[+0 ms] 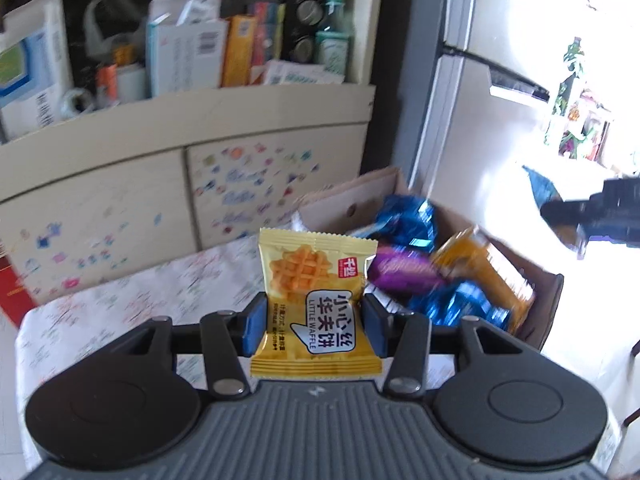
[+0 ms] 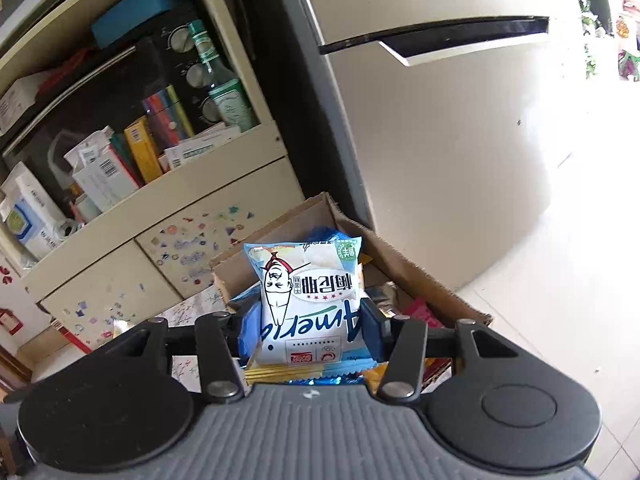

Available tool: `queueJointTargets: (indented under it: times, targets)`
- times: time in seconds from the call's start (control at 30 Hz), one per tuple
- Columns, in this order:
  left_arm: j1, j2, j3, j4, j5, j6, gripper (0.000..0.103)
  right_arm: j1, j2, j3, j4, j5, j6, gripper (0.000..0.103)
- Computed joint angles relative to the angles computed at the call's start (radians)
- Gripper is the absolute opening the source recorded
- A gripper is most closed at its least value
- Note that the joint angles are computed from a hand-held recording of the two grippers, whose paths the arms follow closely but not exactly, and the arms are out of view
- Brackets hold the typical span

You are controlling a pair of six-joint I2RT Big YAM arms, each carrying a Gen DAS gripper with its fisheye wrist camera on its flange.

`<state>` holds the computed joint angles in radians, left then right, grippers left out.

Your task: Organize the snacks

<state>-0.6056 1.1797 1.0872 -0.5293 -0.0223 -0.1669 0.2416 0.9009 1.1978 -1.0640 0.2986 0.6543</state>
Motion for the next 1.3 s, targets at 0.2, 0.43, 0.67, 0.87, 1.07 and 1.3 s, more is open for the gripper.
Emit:
queueJointTargets:
  times: [0.2, 0.43, 0.67, 0.87, 1.07, 1.3]
  targets:
    - [-0.053, 0.140, 0.146, 0.013, -0.010, -0.019, 0.050, -0.028, 0.000, -0.009, -0.005, -0.027, 0.075, 0.057]
    - [-0.081, 0.260, 0.283, -0.055, -0.015, -0.049, 0.080, -0.060, 0.004, -0.019, 0.014, -0.031, 0.138, 0.077]
    - [-0.096, 0.219, 0.290, -0.137, -0.076, -0.043, 0.094, -0.070, -0.009, -0.017, 0.005, -0.043, 0.158, 0.092]
    - [-0.117, 0.191, 0.299, -0.258, -0.165, -0.029, 0.095, -0.054, 0.018, 0.007, -0.050, -0.037, 0.139, 0.101]
    - [-0.138, 0.174, 0.323, -0.377, -0.229, -0.084, 0.099, -0.016, 0.044, 0.036, -0.112, 0.028, 0.091, 0.103]
    - [-0.158, 0.181, 0.334, -0.401, -0.266, -0.063, 0.101, 0.038, 0.088, 0.077, -0.213, 0.183, 0.045, 0.103]
